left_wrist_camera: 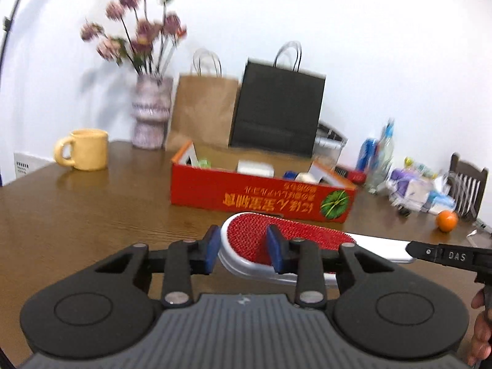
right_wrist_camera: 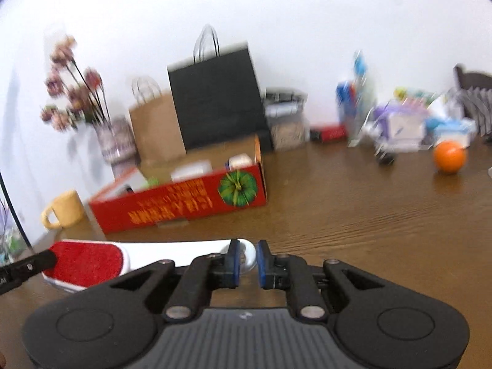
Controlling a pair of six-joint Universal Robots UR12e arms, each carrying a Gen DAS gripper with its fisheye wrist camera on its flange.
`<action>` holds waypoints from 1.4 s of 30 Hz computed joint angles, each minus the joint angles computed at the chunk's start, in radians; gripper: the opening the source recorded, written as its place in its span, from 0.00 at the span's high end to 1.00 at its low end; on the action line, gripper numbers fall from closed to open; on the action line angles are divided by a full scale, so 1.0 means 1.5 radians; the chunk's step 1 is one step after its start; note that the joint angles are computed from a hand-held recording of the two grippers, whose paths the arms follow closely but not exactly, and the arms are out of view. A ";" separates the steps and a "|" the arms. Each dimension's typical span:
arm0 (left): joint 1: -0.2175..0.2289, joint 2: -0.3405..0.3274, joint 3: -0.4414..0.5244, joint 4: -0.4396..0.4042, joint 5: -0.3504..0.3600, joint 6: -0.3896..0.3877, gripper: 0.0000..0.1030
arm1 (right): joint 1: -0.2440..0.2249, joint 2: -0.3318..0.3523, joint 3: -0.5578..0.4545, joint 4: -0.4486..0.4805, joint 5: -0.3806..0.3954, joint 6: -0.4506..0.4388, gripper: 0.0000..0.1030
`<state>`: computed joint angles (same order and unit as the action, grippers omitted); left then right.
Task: Organize rigid objects
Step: 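Grasp the lint brush body with the left tool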
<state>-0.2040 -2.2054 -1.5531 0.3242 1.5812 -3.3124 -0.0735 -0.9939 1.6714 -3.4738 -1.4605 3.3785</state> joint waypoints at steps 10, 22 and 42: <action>0.024 0.091 -0.159 0.098 -0.167 0.014 0.97 | 0.031 -0.056 0.129 -0.193 0.058 -0.055 1.00; 0.019 0.045 -0.102 0.035 -0.032 0.070 0.97 | 0.061 -0.044 0.124 -0.130 0.029 -0.058 0.62; 0.086 0.065 -0.058 -0.173 -0.094 0.009 0.69 | 0.099 -0.046 0.062 0.069 0.061 -0.224 0.55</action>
<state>-0.0753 -2.1072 -1.6399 0.0654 1.4408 -3.2991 0.0751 -1.0624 1.7642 -3.3705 -1.3693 3.0427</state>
